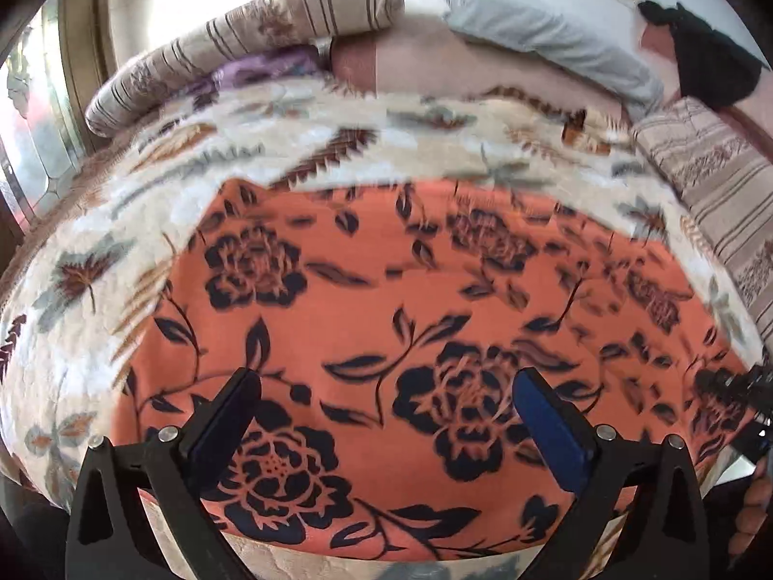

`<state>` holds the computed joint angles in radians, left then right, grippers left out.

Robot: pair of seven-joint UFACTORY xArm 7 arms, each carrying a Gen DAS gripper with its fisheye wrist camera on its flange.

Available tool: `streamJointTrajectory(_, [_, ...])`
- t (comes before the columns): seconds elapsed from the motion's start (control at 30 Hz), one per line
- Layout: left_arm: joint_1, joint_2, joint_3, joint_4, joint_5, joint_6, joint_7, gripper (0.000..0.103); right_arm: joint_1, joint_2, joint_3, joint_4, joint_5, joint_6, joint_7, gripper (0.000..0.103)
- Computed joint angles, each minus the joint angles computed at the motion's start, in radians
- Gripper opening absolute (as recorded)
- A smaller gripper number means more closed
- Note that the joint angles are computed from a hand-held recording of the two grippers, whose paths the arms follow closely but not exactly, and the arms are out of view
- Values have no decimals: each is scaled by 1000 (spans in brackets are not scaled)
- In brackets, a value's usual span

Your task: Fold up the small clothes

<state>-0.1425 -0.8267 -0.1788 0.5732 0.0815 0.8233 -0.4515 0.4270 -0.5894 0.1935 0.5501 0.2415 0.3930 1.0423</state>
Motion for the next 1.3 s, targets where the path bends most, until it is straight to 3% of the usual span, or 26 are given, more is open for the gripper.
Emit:
streamJointTrajectory(0.07, [-12,29,-5,-26,33,-39,52,103,3,-2,5,-25,16,-56,21,43])
streamJointTrajectory(0.1, [-15,12,-4,-29,36,-41,59,103,12,2,6,-43,44,-113,23,56])
streamJointTrajectory(0.13, [-31,10,23,-14,4,-13,70,103,4,7,17,-42,48,-127,36,57])
streamJointTrajectory(0.17, [-43,-4,54,-12,-29,-9,81,103,-2,20,17,-22,11,-100,47,52])
streamJointTrajectory(0.2, [-49,-28,85,-16,-61,-13,92,103,-24,43,29,23,-32,-31,37,20])
streamJointTrajectory(0.27, [-15,-89,123,-24,-87,-4,93,103,-64,80,61,110,-107,81,40,18])
streamJointTrajectory(0.33, [40,-163,149,-50,-94,-6,82,103,-131,105,142,233,-244,172,79,18])
streamJointTrajectory(0.47, [225,-292,240,-92,-60,-14,77,103,-173,273,314,574,-542,275,92,18])
streamJointTrajectory(0.57, [378,-302,300,-117,-27,-31,61,103,-132,517,481,865,-823,379,111,18])
streamJointTrajectory(0.67, [482,-301,350,-146,-19,-19,61,103,10,821,575,1101,-1025,493,119,18])
streamJointTrajectory(0.73, [507,-284,377,-152,-29,-7,77,103,166,1026,521,1260,-1002,597,24,19])
streamJointTrajectory(0.8, [514,-280,396,-158,-45,3,104,103,206,1134,508,1321,-954,629,20,20])
streamJointTrajectory(0.83, [523,-289,393,-164,-46,0,116,103,240,1125,479,1335,-990,644,40,20])
streamJointTrajectory(0.93, [533,-307,389,-175,-60,-11,138,103,231,1063,450,1322,-952,597,78,20])
streamJointTrajectory(1.0, [531,-315,395,-174,-79,-5,149,103,237,1017,428,1299,-1030,577,179,20])
streamJointTrajectory(1.07, [531,-306,387,-174,-86,-14,154,103,318,988,319,1300,-1050,561,266,20])
streamJointTrajectory(1.1, [527,-291,382,-171,-90,-22,156,103,356,1011,288,1329,-1043,580,247,20])
streamJointTrajectory(1.17, [529,-283,376,-170,-94,-23,157,103,413,1162,320,1482,-1029,679,84,24])
streamJointTrajectory(1.23, [533,-286,379,-172,-98,-27,161,103,493,1210,281,1523,-1053,741,-28,30])
streamJointTrajectory(1.27, [534,-292,382,-174,-101,-29,164,103,501,1175,268,1481,-1068,710,-23,36])
streamJointTrajectory(1.3, [533,-297,386,-177,-105,-33,168,103,467,1121,282,1398,-1041,638,11,61])
